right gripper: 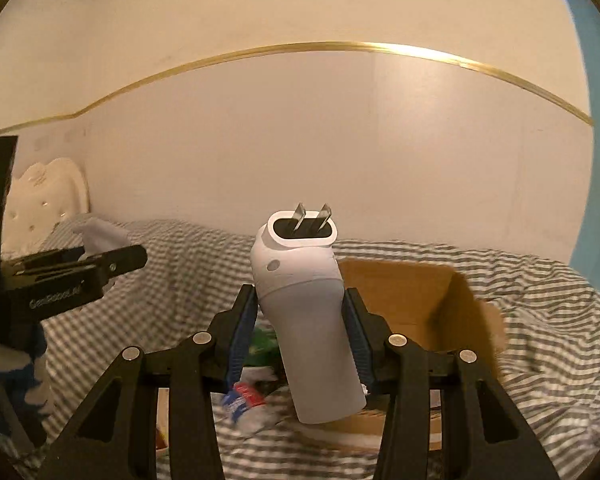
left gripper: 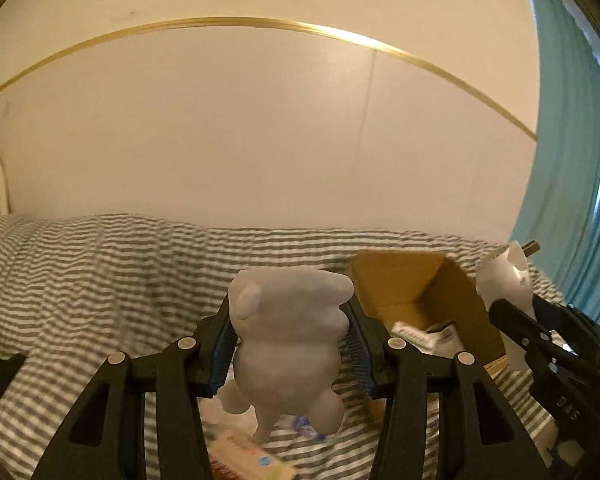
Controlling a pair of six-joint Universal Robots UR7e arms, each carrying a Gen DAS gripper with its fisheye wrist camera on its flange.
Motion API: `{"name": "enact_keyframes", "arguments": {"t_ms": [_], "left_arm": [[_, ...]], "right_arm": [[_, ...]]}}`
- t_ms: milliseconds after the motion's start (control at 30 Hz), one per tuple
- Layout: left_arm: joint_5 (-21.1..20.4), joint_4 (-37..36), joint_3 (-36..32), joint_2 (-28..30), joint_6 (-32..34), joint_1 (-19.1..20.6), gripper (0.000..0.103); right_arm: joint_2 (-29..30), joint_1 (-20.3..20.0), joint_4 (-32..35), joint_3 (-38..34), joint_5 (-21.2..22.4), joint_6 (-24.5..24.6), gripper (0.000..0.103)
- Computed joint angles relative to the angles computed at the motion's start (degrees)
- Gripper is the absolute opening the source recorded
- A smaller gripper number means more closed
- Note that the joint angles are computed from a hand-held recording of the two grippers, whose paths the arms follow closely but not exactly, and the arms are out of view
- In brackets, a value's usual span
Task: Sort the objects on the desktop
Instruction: 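Carry the figure and adapter over the cardboard box and release both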
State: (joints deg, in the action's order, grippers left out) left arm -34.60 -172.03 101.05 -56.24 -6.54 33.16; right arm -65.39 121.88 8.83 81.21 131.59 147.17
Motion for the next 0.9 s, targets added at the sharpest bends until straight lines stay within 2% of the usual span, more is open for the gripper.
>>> {"name": "enact_keyframes", "arguments": {"t_ms": [167,400,533,667,900], "left_arm": [[-3.81,-0.72,-5.07,4.55,3.51,0.07,0.051],[-7.94,1.48,-11.05,10.12,4.28,-0.08,0.051],[-10.71,4.63,-15.21,13.38,3.84,0.93,0.051],[-13.66,8.49,-20.59,17.16,2.92,2.5,0.051],[-16.93,17.34,-31.87,24.23,0.17,5.5,0.051]], "right_arm": [[-2.24,-1.24,-2.88,-0.01,1.9,-3.68,0.044],[-3.37,-4.19,-3.45,-1.99,3.97,-5.33,0.044],[-2.54,-6.47,-0.41,-4.61,3.82,-3.31,0.044],[-1.95,-8.31,1.07,-6.66,3.8,-3.5,0.044],[2.47,-12.22,9.64,-15.27,2.91,0.82,0.044]]}}
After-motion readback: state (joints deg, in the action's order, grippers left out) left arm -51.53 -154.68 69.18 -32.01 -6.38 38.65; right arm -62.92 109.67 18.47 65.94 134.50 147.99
